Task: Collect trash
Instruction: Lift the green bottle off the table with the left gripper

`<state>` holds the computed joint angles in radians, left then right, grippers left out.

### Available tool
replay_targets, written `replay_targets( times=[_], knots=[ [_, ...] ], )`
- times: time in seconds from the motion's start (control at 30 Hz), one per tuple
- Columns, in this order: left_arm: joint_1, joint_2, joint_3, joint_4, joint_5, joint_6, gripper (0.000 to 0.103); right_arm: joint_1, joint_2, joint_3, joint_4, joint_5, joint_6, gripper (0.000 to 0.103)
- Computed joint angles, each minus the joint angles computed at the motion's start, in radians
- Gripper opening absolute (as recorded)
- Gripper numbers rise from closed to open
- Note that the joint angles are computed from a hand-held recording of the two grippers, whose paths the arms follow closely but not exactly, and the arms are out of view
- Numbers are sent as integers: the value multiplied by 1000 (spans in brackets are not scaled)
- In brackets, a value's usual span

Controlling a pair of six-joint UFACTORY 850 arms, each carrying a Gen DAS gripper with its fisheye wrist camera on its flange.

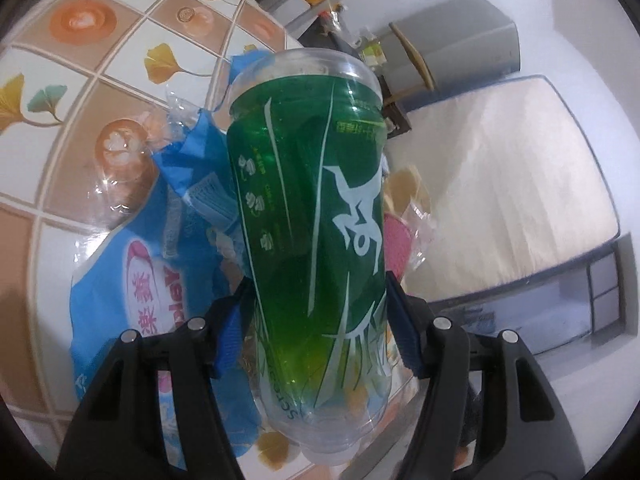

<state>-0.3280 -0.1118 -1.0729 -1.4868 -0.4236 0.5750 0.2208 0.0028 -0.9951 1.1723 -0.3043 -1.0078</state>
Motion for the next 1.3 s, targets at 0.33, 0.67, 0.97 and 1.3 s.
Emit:
replay_targets(
  times=[0.33, 0.67, 0.97, 1.3],
  knots=[
    [-2, -5, -23, 237, -4, -131, 60, 14, 12, 12, -38, 5, 42, 97],
    [-47, 28, -41, 589, 53, -408, 81, -17, 14, 31, 52, -23, -34, 97],
    [-96, 66, -40, 483, 13, -292, 83, -65, -2, 50, 193, -76, -154, 97],
    [-39, 3, -28, 256, -52, -322, 84, -114, 4, 79, 299, -115, -225, 97]
  ],
)
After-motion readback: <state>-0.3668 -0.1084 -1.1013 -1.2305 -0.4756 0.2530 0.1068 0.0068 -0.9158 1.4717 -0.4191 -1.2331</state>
